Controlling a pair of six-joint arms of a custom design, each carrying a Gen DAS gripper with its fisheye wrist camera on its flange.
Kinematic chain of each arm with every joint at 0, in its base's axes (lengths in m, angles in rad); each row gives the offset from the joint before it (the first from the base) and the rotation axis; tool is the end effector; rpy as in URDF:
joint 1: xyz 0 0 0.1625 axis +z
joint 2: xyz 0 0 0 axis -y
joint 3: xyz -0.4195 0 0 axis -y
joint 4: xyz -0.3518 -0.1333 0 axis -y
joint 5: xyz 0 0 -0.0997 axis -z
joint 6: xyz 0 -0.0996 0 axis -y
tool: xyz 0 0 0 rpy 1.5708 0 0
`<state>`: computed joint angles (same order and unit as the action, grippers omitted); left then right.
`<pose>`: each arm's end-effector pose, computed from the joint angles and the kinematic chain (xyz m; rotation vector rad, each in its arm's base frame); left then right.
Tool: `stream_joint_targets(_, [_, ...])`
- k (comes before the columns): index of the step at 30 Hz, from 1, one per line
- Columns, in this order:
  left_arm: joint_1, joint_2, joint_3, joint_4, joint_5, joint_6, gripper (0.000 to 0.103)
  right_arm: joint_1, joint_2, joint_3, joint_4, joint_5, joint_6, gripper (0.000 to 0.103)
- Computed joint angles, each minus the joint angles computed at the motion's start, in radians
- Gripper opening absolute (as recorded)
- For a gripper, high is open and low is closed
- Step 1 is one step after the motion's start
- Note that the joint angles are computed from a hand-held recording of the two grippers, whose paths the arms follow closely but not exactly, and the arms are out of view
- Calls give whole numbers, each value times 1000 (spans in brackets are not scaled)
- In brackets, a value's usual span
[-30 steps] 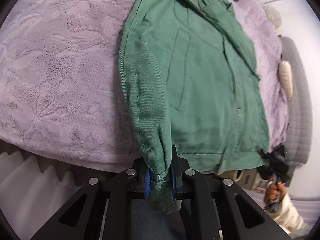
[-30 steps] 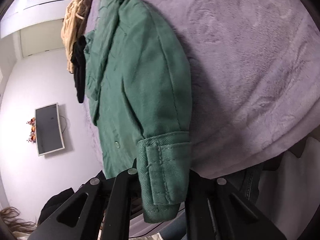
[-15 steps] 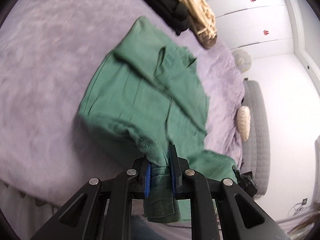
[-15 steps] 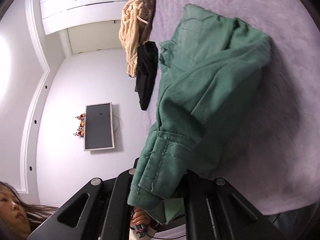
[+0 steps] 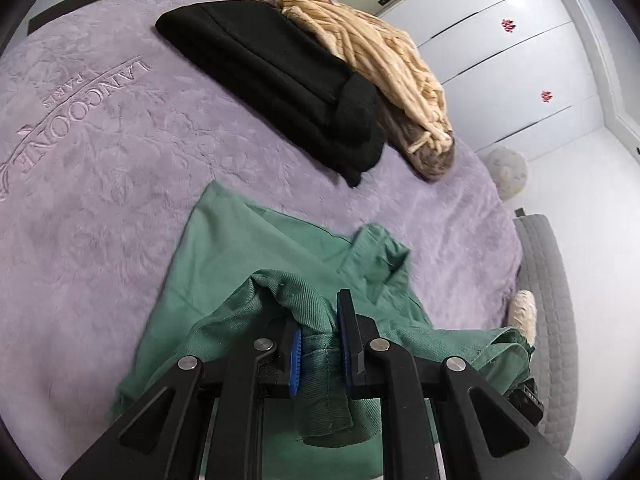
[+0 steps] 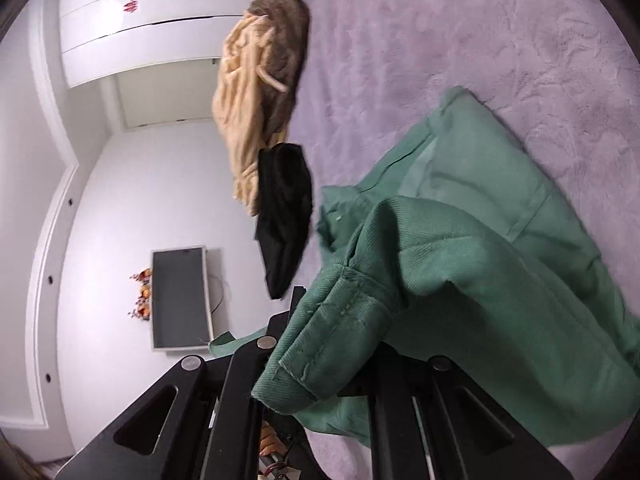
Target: Fold small clothes
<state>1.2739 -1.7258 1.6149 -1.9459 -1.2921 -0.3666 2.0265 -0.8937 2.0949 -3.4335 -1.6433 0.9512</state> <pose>0.0315 -0.4465 0.5778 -0.2037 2.9222 -0.8199 0.3463 -0.4201 0.1443 0.6858 2.5758 -0.7605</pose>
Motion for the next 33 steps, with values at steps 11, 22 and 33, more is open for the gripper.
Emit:
stream_joint_targets(11, [80, 161, -5, -35, 147, 20, 18, -154, 36, 6, 59, 96, -89, 21])
stream_joint_targets(22, [-108, 61, -9, 58, 451, 77, 96, -48, -49, -91, 227, -83, -180, 59])
stream_joint_targets(33, [-177, 117, 232, -75, 394, 138, 96, 69, 187, -429, 784, -252, -553, 22])
